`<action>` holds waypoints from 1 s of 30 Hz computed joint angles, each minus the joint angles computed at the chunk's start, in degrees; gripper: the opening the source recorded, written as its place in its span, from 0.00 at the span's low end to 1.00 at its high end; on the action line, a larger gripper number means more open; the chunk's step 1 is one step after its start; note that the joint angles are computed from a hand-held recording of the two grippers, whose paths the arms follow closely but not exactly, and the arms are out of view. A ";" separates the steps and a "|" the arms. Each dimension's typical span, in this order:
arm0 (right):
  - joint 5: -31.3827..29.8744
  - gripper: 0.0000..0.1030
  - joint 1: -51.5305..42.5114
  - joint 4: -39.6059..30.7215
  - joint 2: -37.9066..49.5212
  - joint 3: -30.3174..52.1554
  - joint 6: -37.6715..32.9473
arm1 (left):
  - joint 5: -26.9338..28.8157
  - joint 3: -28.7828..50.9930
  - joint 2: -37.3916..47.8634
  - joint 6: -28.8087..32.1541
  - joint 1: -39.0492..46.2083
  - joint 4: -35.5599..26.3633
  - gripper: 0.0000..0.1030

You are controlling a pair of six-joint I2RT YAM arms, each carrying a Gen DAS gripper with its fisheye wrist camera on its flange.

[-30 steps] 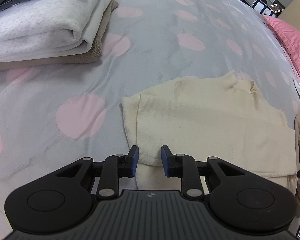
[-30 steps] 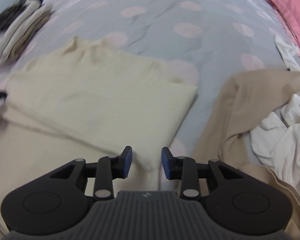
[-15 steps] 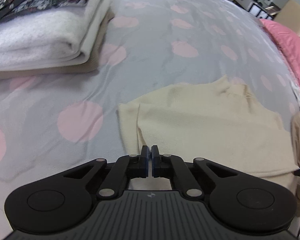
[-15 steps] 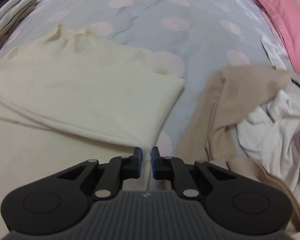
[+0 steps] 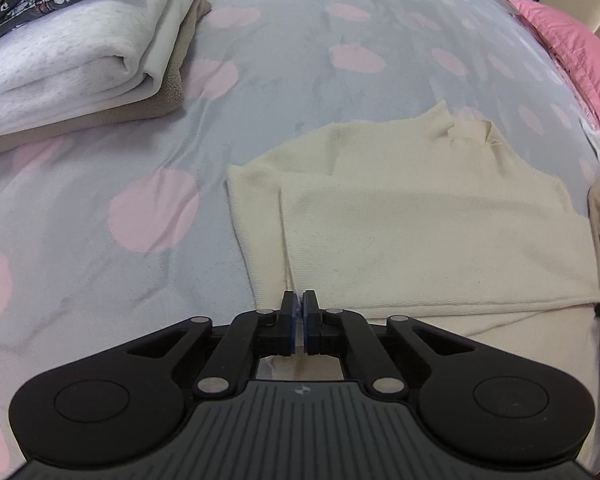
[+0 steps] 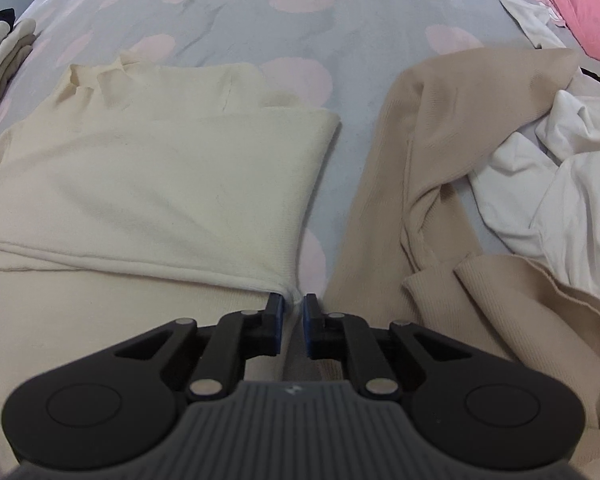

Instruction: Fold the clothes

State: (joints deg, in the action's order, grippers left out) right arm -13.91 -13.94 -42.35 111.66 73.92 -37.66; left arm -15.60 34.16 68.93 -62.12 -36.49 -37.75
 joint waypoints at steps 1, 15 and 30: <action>0.00 0.13 -0.11 -0.20 -0.64 -0.35 -0.45 | -0.07 0.04 -0.58 -0.52 -0.25 -0.37 0.01; -2.18 0.34 -7.55 -2.63 -13.74 -15.31 -17.59 | -4.49 5.37 0.38 -17.78 -23.80 -14.70 0.27; -3.30 0.49 -27.18 0.80 -38.01 -41.25 -43.21 | 0.85 8.91 13.60 -50.41 -56.83 -16.09 0.28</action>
State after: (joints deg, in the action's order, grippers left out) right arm -17.21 -41.12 -41.55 73.66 32.67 -80.88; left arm -14.75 43.06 82.53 -112.53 -93.32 -53.84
